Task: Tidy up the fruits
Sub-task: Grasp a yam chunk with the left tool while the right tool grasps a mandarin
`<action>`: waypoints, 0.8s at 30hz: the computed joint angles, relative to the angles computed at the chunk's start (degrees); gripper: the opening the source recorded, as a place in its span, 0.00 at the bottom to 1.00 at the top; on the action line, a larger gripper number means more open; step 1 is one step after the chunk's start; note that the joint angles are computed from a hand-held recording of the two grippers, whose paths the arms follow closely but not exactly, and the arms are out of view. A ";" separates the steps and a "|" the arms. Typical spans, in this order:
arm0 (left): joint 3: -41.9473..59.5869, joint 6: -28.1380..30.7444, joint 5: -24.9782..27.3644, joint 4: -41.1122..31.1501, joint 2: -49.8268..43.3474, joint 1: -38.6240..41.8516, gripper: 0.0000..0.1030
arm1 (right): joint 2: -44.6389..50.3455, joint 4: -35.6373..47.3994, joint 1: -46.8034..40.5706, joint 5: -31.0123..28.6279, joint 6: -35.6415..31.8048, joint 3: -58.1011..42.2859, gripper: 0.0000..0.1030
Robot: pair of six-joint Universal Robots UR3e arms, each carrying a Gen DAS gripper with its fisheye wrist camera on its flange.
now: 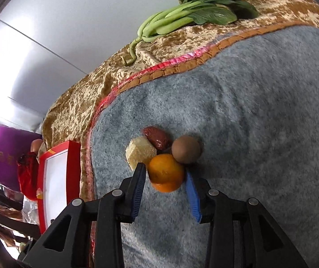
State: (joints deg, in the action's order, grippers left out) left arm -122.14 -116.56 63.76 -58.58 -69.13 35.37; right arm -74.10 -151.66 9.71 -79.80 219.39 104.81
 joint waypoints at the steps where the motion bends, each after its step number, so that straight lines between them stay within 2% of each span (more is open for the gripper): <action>1: 0.50 -0.56 0.07 0.46 -0.46 -0.59 0.44 | 1.02 -0.12 0.38 -0.32 -0.10 -1.18 0.39; 4: 4.08 -2.66 1.17 1.31 -4.09 -4.19 0.44 | 3.25 1.61 1.54 -2.26 -1.85 -4.67 0.36; 5: 5.58 -4.44 2.09 2.66 -6.26 -6.13 0.44 | 3.02 3.09 1.68 -2.35 -2.04 -5.17 0.29; 6: 7.12 -5.97 2.74 3.37 -8.30 -7.67 0.44 | 2.26 4.95 1.45 -1.89 -2.25 -5.26 0.29; 8: 11.94 -8.41 3.85 2.58 -13.78 -11.51 0.44 | -0.86 6.46 -0.08 0.25 -2.08 -2.66 0.29; 10: 14.66 -10.63 5.46 3.68 -17.73 -15.08 0.44 | -5.97 6.91 -3.85 4.93 -1.75 3.26 0.29; 12: 15.57 -11.43 5.90 5.33 -20.16 -17.75 0.44 | -13.57 7.43 -9.10 10.41 -1.84 11.50 0.29; 16: 16.97 -13.41 6.13 8.70 -23.98 -22.89 0.44 | -20.83 9.15 -13.85 11.94 -2.68 16.90 0.29; 19: 17.51 -14.09 6.39 12.26 -26.43 -25.53 0.44 | -21.76 10.60 -15.14 11.12 -3.08 17.42 0.29; 24: 19.09 -12.85 6.73 15.49 -30.68 -27.04 0.44 | -20.81 9.91 -16.00 13.32 -4.03 18.14 0.30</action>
